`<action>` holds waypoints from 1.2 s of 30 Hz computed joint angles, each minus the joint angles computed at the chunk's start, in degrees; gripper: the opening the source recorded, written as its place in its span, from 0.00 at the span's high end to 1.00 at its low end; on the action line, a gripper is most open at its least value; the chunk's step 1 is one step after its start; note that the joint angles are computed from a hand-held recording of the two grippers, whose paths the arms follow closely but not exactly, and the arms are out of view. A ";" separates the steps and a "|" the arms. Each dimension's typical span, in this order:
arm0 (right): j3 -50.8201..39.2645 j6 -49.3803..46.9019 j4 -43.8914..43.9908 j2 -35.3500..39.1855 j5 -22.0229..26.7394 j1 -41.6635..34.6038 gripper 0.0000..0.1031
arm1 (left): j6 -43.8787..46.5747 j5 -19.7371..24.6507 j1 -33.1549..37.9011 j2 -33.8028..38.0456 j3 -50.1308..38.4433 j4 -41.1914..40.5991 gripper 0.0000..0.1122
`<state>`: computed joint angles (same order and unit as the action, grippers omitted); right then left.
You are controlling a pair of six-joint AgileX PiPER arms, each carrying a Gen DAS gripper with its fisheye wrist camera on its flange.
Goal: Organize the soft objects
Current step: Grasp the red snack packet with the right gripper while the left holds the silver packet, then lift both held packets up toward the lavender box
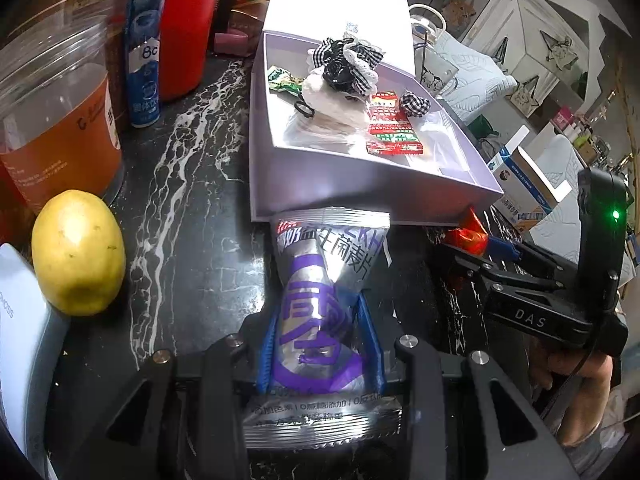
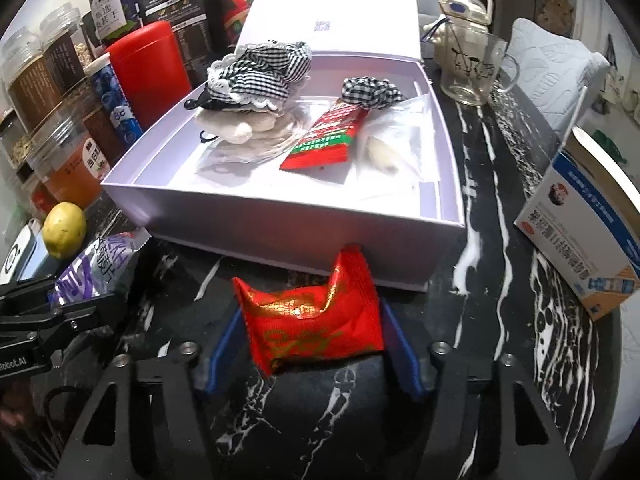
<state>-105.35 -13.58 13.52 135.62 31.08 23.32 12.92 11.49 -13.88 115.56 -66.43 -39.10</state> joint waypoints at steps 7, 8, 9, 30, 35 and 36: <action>11.17 -3.21 6.53 -6.12 -5.08 -1.35 0.51 | -4.44 -0.92 -1.18 -0.95 1.30 3.40 0.68; 12.54 -2.08 5.59 -7.02 -5.33 -1.24 0.51 | -1.04 -0.51 -1.15 -1.27 1.74 -0.22 0.68; 14.87 -1.42 4.97 -8.48 -6.25 -1.06 0.51 | 0.13 -0.42 -1.26 -1.53 2.06 -1.55 0.68; 46.49 -27.65 33.87 -31.48 -15.78 -1.60 0.51 | -13.36 -4.78 -12.62 -14.18 10.42 12.18 0.68; 49.46 -31.41 37.33 -35.97 -16.38 -1.43 0.51 | -29.27 -5.73 -14.46 -17.33 11.26 28.76 0.68; 49.62 -32.04 37.79 -36.62 -16.22 -1.53 0.51 | -32.28 -5.83 -14.61 -17.82 11.32 31.97 0.68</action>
<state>-55.72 -45.62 51.31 98.99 14.86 21.79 -19.36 5.66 -28.50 97.75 -55.11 -7.12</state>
